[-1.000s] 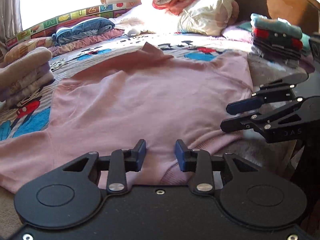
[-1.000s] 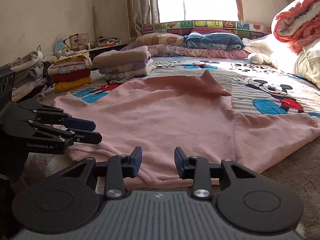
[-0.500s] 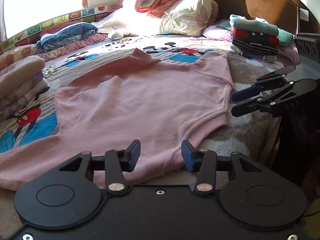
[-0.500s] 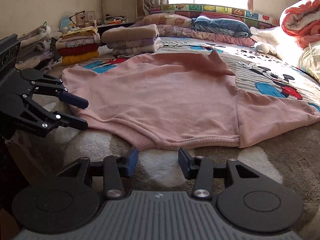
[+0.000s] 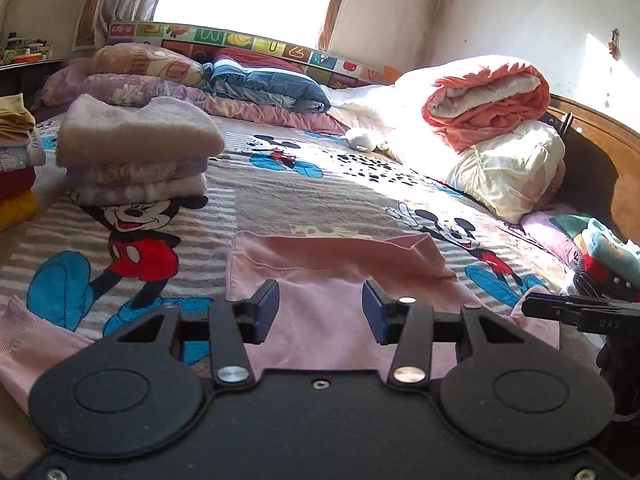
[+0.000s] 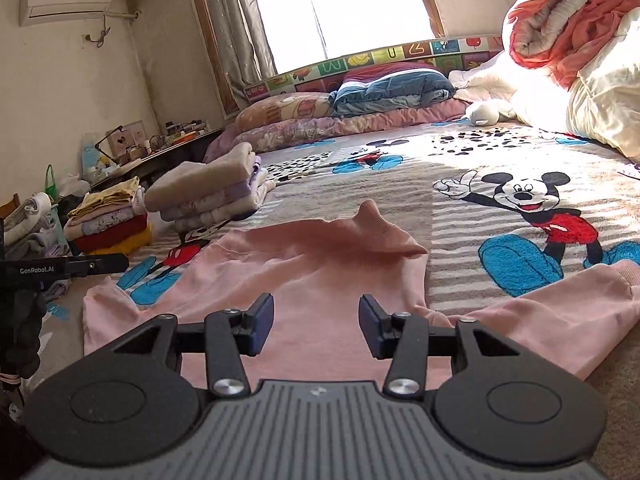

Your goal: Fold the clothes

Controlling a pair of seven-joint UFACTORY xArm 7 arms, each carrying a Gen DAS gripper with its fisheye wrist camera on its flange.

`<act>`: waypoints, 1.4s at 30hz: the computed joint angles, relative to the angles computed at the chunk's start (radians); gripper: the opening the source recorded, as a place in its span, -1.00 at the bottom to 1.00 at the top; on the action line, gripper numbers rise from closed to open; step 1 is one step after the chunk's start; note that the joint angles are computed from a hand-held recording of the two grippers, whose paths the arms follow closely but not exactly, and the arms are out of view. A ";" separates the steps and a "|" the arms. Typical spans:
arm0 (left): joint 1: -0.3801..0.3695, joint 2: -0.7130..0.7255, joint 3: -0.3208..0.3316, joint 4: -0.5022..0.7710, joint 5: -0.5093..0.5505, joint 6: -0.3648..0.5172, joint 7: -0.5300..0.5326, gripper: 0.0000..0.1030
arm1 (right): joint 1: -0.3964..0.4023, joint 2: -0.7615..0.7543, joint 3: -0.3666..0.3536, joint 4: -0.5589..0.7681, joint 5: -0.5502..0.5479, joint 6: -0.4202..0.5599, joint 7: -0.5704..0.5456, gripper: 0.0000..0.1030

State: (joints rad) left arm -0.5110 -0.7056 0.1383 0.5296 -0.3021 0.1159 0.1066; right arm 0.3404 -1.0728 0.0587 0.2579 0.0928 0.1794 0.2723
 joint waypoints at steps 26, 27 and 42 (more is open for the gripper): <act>0.032 0.591 0.158 0.522 -0.491 0.297 0.344 -0.14 | 0.411 0.678 -0.538 0.541 0.241 0.053 -0.727 0.12; 0.044 0.600 0.144 0.532 -0.481 0.306 0.339 -0.14 | 0.409 0.682 -0.538 0.547 0.252 0.069 -0.752 0.12; 0.220 0.648 -0.037 0.566 -0.504 0.318 0.331 -0.14 | 0.195 0.748 -0.442 0.566 0.508 0.017 -0.757 0.09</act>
State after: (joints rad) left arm -0.2906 -0.0572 0.1015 1.0955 -0.8060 0.4336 0.4372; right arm 0.5352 -0.3248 -0.3831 0.8242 0.6007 0.1966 -0.4850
